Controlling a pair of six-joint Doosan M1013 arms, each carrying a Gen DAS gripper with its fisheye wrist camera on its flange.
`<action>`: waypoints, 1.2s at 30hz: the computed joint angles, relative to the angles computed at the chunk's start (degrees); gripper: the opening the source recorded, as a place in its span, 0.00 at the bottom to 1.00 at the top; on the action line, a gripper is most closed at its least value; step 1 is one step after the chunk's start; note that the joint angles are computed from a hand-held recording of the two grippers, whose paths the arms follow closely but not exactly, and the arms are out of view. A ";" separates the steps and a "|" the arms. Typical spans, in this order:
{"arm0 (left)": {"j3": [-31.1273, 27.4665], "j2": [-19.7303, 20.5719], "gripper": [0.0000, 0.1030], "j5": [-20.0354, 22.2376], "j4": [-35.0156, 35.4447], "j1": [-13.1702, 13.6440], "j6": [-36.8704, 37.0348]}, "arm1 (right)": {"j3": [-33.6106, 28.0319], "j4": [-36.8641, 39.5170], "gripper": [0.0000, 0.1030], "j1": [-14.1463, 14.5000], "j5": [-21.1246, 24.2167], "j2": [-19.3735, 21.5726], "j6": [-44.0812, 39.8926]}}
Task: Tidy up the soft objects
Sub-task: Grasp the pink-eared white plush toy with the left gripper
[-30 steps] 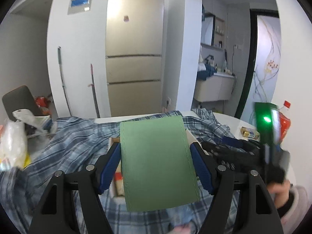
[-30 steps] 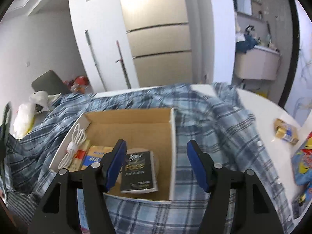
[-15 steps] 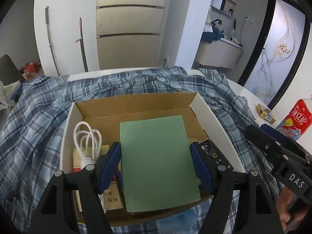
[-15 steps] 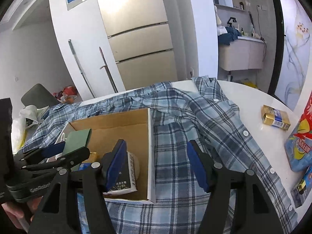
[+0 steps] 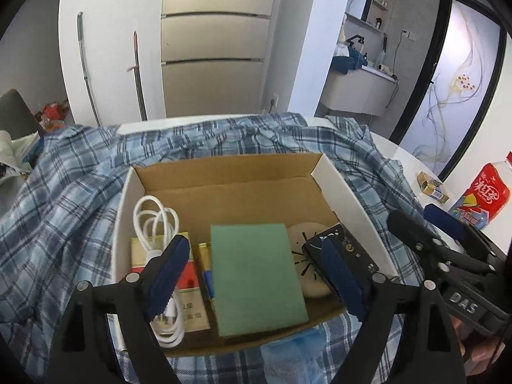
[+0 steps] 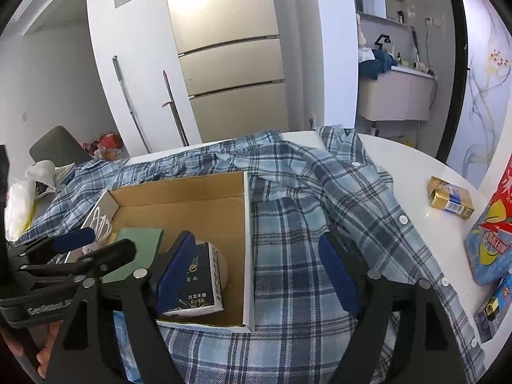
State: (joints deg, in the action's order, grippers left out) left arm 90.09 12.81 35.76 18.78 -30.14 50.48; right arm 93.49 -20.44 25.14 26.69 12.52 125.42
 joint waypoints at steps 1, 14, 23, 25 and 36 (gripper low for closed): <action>0.25 -0.40 0.84 -0.01 1.47 -0.22 -1.27 | -0.04 -0.32 0.79 0.01 0.01 0.00 0.37; 10.72 -10.55 0.96 -10.37 22.41 -3.01 -19.67 | 1.73 -2.28 0.79 0.75 -3.73 -2.37 -0.59; 13.23 -13.57 1.00 -7.35 18.10 -4.25 -12.64 | 2.77 -0.72 0.80 2.03 -6.25 -5.11 -4.19; 13.41 -13.66 1.00 -6.56 12.74 -4.07 -8.00 | 2.63 3.25 0.80 2.14 -4.81 -5.64 -7.71; 12.67 -10.65 0.77 -0.47 -17.25 -2.31 21.39 | 6.15 11.89 0.80 3.15 -2.88 -8.19 -16.07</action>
State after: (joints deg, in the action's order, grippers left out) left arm 102.76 2.16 35.29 1.53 -32.45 71.86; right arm 99.64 -8.56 28.30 23.82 4.32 109.34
